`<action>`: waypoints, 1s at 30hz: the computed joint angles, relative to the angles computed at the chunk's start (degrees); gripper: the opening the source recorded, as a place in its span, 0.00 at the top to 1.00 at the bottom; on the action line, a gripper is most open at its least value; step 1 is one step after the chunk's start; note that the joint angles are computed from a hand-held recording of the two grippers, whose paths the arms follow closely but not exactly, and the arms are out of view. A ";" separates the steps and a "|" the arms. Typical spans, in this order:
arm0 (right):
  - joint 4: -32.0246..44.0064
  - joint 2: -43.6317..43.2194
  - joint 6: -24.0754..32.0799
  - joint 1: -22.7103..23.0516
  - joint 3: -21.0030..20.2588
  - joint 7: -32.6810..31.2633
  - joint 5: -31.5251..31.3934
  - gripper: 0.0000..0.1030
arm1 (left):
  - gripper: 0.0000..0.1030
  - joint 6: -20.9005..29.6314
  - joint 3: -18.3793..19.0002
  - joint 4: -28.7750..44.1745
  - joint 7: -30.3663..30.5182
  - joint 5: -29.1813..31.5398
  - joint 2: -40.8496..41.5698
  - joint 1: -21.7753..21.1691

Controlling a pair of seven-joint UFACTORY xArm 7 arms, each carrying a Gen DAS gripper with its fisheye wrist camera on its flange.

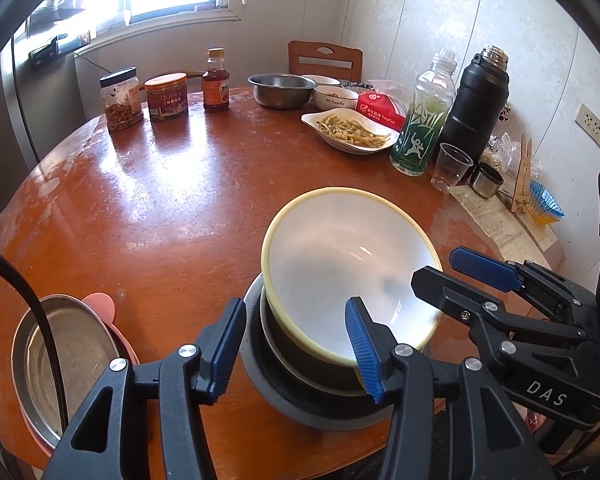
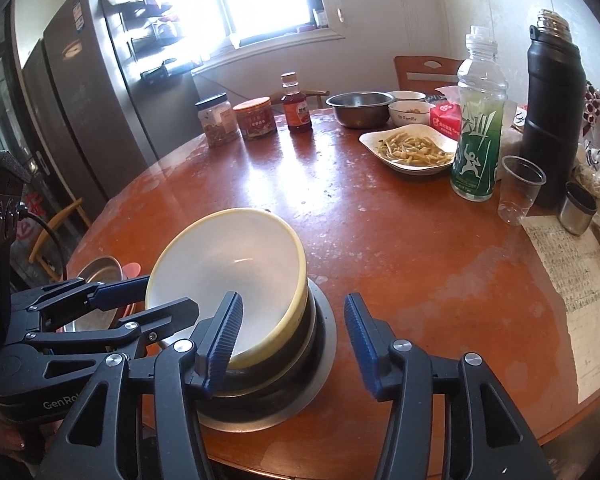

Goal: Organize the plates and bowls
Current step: 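Lower the yellow bowl into the large steel bowl and open the left tool, then grasp the rims of the nested bowls with the left tool and lift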

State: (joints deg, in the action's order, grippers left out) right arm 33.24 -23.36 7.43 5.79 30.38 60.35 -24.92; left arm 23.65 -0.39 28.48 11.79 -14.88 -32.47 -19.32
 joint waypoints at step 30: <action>-1.97 3.84 -2.34 9.67 -8.67 -5.91 10.59 0.29 | 0.30 3.20 2.85 0.19 -0.10 -3.94 0.33 -0.07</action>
State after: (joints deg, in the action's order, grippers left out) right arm 31.27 -19.52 5.10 15.46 21.71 54.44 -14.33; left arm 26.85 2.46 28.67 11.69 -18.82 -32.14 -19.38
